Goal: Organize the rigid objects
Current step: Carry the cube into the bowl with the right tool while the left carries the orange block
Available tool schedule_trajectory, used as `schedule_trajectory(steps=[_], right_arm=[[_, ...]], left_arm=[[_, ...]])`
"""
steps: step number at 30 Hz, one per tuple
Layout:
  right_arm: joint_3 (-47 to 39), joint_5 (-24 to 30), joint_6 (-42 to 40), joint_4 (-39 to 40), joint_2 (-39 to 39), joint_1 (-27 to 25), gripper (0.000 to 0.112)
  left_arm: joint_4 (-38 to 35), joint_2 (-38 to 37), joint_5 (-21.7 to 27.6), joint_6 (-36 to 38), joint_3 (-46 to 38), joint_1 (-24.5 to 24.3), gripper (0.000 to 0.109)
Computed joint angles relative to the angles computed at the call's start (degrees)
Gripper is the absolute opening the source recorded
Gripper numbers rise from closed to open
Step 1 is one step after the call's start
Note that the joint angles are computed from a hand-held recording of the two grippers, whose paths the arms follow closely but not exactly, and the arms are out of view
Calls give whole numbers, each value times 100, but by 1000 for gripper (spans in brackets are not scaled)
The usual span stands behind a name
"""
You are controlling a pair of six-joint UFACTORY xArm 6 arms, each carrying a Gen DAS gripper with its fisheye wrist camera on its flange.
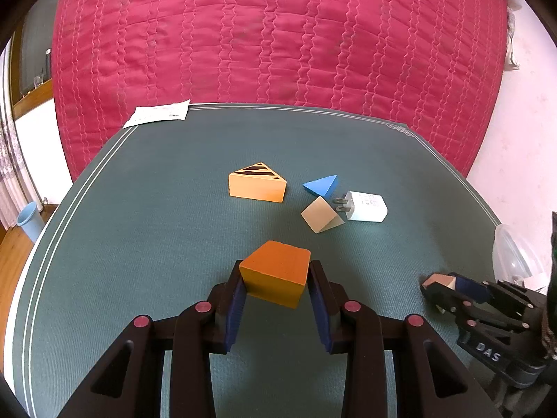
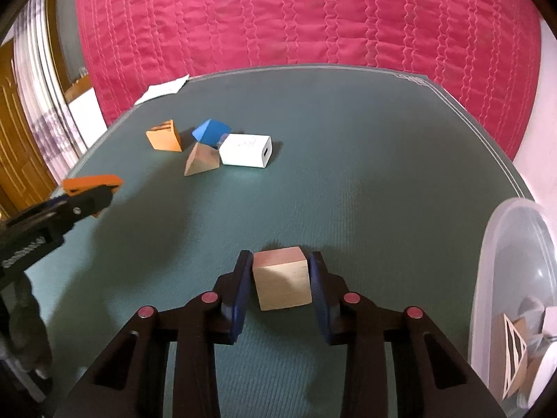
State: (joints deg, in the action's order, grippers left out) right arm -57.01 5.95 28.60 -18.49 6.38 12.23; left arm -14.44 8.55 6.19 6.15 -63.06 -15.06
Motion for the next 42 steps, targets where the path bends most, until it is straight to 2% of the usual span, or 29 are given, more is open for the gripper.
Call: schedule_trajectory(steps=[5,9,22,34,40,42], right_arm=[[511,-366,-889,1212,-505,58,33],[871,-545,-1175,1596,-933,40,33],[1848,-723,-660,1165,-2143,-540,33],[2520,-787,-1377,2242,-2752,-900,34],[2733,-817,-2190,3229,-2845,-950,34],[2819,-860,-2312,3332,-2917,-987,35]], left_arm=[[-22,-54,-10,62,46,-62,37],[-67,-95,9,151,46,-118,37],[44,-321,-2,206,103,-384,37],[356,-487,-62,61,102,-715,37],[619,-502,-56,-49,45,-937,37],[684,-492,-39,-72,4,-1020,37]])
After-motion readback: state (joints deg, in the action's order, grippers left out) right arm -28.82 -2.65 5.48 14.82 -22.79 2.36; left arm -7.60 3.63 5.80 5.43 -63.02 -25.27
